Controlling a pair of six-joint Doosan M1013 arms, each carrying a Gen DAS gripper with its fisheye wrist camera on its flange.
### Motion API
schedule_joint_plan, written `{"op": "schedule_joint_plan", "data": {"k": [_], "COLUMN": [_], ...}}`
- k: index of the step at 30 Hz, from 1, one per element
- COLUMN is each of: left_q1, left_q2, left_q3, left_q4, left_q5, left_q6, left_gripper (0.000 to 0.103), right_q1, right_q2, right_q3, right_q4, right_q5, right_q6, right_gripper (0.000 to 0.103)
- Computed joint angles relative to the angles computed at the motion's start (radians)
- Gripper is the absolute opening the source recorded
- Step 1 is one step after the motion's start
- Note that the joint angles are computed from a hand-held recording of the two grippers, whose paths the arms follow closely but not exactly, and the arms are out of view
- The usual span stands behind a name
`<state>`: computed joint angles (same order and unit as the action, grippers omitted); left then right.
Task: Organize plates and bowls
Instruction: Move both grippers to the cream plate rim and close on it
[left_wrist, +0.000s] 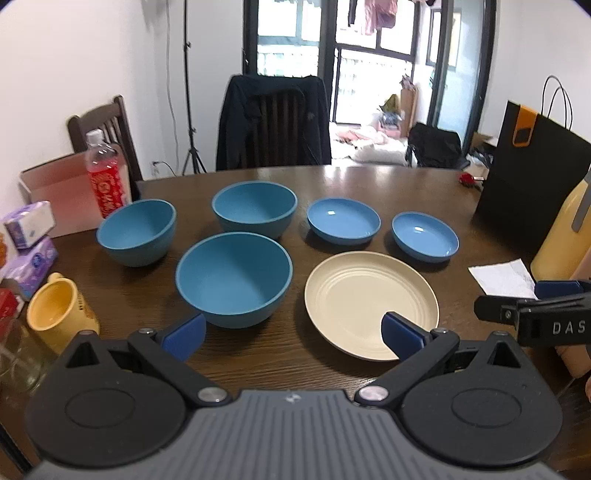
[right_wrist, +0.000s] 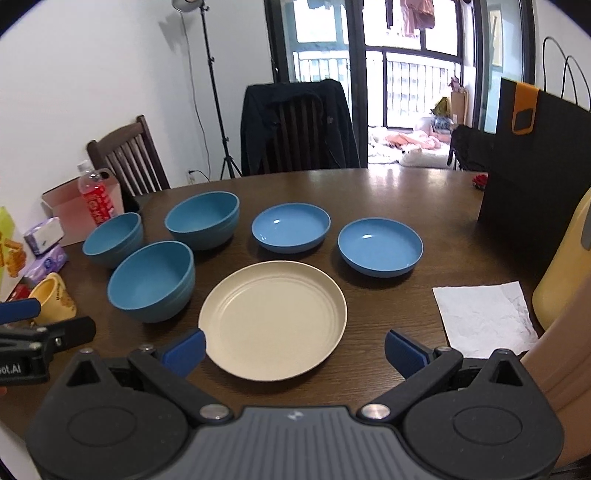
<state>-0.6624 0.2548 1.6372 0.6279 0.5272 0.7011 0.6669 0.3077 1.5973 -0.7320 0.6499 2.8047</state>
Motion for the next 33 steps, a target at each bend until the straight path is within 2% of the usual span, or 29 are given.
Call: {"op": "schedule_joint_plan", "data": {"k": [5,11,16,26,28,33], "left_q1": [0.024,0.044,0.044,0.040,0.041,0.039], "left_q2": [0.035,0.069,0.109,0.188,0.209,0.256], "left_q3": [-0.033,-0.068,-0.108,-0.193,-0.217,-0.276], "left_q4": [-0.121,-0.238,-0.266,-0.300,-0.312,-0.325], "left_q5": [0.002,0.031,0.083,0.219,0.248,0.313], "left_q6": [0.149,0.239,0.234,0.146,0.130,0.112], "left_gripper": [0.103,0.103,0.103,0.102,0.100,0.087], "right_q1": [-0.013,-0.036,-0.068,-0.147,-0.160,-0.187], "right_q2": [0.025,0.044,0.068,0.147,0.163,0.197], "right_q3": [-0.026,-0.047,-0.068,-0.142,-0.154,-0.180], "right_q4": [0.052,0.117,0.198,0.434,0.478,0.558], "right_q5": [0.021,0.043,0.042,0.034,0.041,0.048], "right_q6": [-0.017,-0.069,-0.166,-0.464,-0.514,-0.611], "right_gripper": [0.103,0.103,0.103,0.103,0.101,0.094]}}
